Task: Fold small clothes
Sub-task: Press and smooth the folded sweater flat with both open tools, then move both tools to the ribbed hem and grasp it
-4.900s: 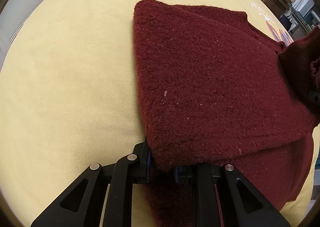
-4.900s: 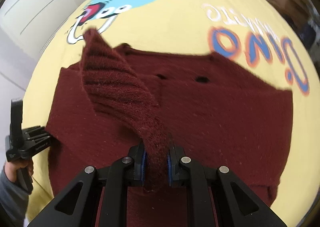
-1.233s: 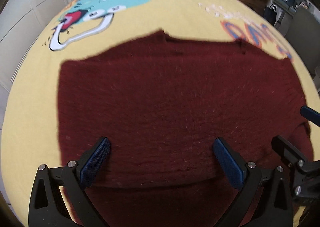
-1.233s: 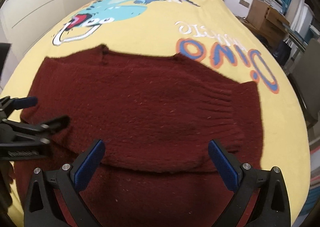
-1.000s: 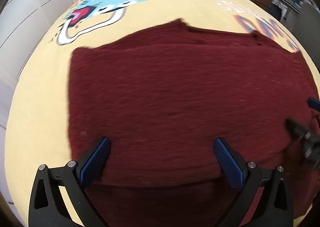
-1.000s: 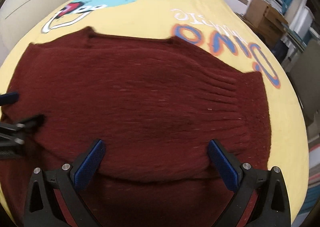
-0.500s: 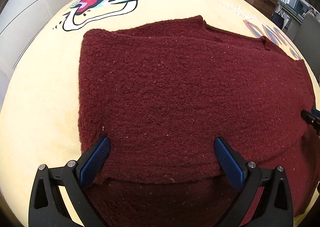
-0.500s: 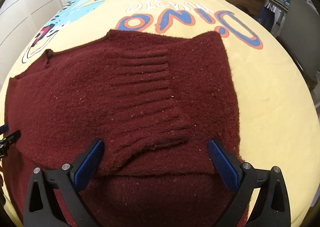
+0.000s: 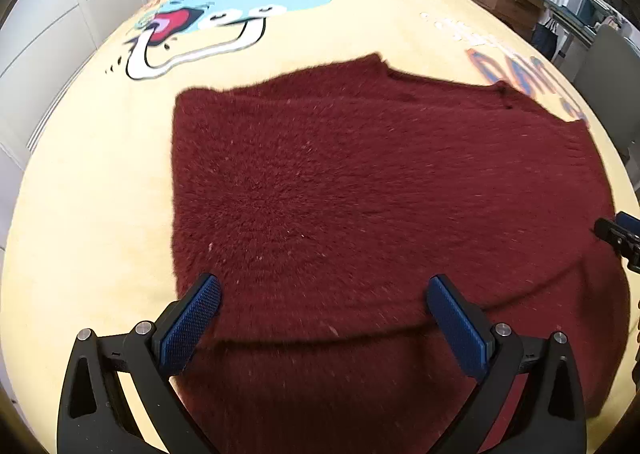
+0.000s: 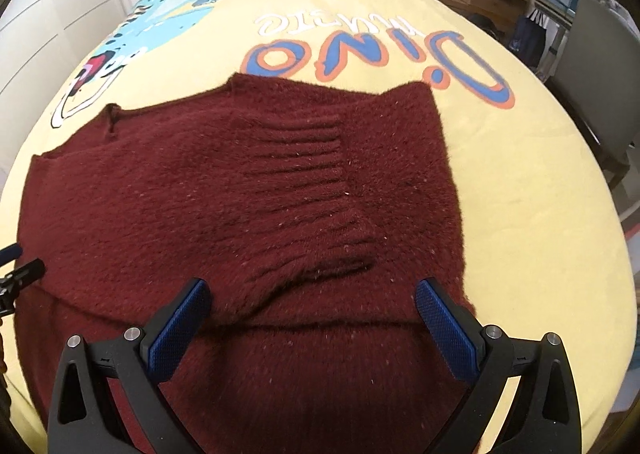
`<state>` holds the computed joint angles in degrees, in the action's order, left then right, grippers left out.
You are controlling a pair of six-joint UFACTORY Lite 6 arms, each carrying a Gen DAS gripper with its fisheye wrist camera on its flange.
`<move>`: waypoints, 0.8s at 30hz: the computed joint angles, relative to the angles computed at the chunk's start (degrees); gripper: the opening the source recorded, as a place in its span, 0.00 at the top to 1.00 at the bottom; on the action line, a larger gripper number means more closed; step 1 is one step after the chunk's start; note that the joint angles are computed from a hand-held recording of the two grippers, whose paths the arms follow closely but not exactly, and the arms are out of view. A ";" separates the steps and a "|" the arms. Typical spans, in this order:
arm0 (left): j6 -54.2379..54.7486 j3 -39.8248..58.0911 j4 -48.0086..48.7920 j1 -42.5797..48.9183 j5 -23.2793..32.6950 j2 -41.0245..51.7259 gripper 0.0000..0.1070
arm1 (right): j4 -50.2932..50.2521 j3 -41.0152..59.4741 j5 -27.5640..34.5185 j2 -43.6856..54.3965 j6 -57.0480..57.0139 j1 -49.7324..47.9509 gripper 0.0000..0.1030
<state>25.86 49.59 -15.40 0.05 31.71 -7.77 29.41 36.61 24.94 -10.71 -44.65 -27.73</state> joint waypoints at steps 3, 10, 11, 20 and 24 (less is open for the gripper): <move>-0.63 -0.98 -0.07 0.23 3.30 -5.30 0.05 | -0.20 -0.26 4.00 -4.36 -0.27 -1.80 0.01; 0.96 -4.24 -2.37 3.32 11.58 -15.93 0.05 | 0.34 -2.02 13.93 -14.76 -4.18 -8.63 0.01; 1.02 -5.22 -2.16 3.83 12.47 -17.44 0.05 | 0.49 -2.66 15.33 -16.29 -4.96 -9.90 0.01; 9.16 -14.00 -3.41 16.79 23.63 -30.76 0.05 | -1.23 -11.02 27.98 -29.45 -18.93 -28.72 0.01; 14.63 -17.37 -4.15 25.26 28.87 -35.81 0.05 | -2.60 -14.19 33.21 -31.83 -27.55 -40.13 0.01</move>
